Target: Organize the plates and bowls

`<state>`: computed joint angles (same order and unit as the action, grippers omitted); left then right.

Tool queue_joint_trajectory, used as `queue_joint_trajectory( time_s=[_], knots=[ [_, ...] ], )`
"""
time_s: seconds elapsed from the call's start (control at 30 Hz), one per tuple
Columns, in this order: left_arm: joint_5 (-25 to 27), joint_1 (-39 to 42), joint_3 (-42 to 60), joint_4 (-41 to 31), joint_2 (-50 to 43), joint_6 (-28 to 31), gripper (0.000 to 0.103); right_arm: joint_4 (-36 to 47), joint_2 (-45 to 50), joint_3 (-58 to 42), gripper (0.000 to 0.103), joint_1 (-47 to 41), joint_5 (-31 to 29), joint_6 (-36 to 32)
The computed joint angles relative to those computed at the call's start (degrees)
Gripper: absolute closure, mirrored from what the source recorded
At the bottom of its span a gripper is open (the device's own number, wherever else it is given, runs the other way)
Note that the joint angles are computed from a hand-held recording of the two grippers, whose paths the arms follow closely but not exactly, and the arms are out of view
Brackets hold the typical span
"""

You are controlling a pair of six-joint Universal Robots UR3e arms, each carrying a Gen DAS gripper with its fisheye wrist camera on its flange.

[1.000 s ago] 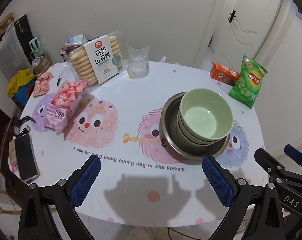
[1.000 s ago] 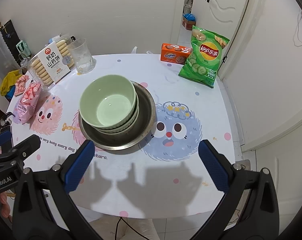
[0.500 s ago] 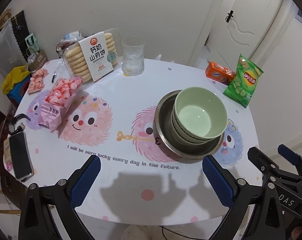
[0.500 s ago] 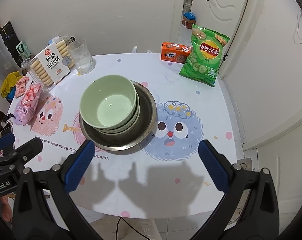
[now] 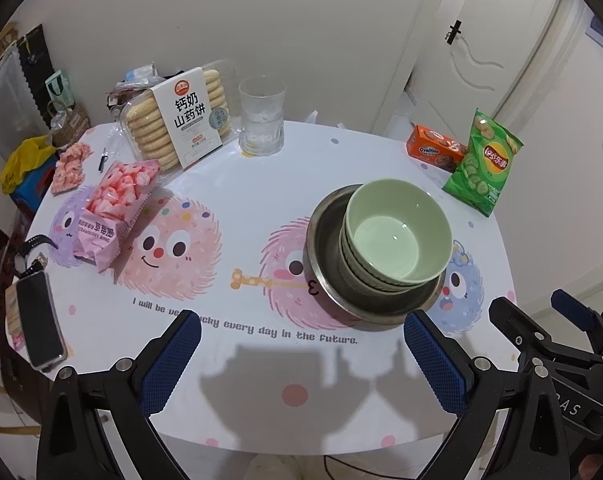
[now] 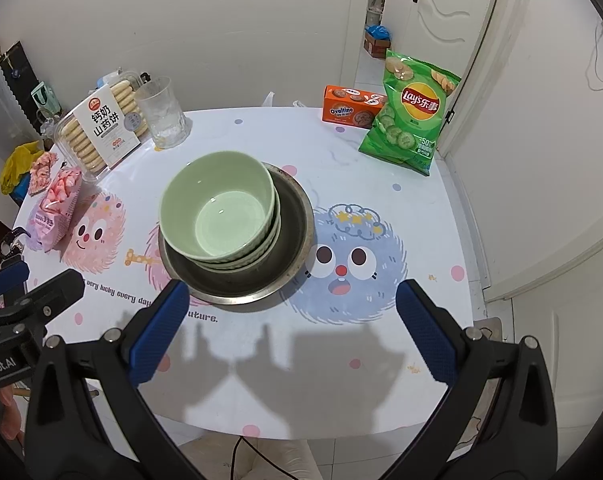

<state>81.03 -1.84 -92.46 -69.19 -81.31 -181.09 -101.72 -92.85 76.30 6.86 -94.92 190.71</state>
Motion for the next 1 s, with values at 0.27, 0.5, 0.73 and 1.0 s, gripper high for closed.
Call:
queue_joint_trajectory(
  time_s=[0.27,0.5,0.73,1.0],
  knots=[
    [0.2,-0.1,0.1,0.1,-0.2,-0.1,0.000,0.1,0.6,-0.5,0.000,0.1,0.1,0.3],
    [0.3,-0.2,-0.1,0.1,-0.1,-0.3,0.000,0.4,0.9,-1.0,0.000,0.0,0.3,0.2],
    [0.0,0.3,-0.3,0.9,-0.7,2.1,0.000,0.3,1.0,-0.9,0.000,0.2,0.1,0.7],
    [-0.5,0.8,-0.5,1.2,-0.8,3.5,0.000,0.3,1.1,-1.0,0.000,0.3,0.0,0.9]
  ],
)
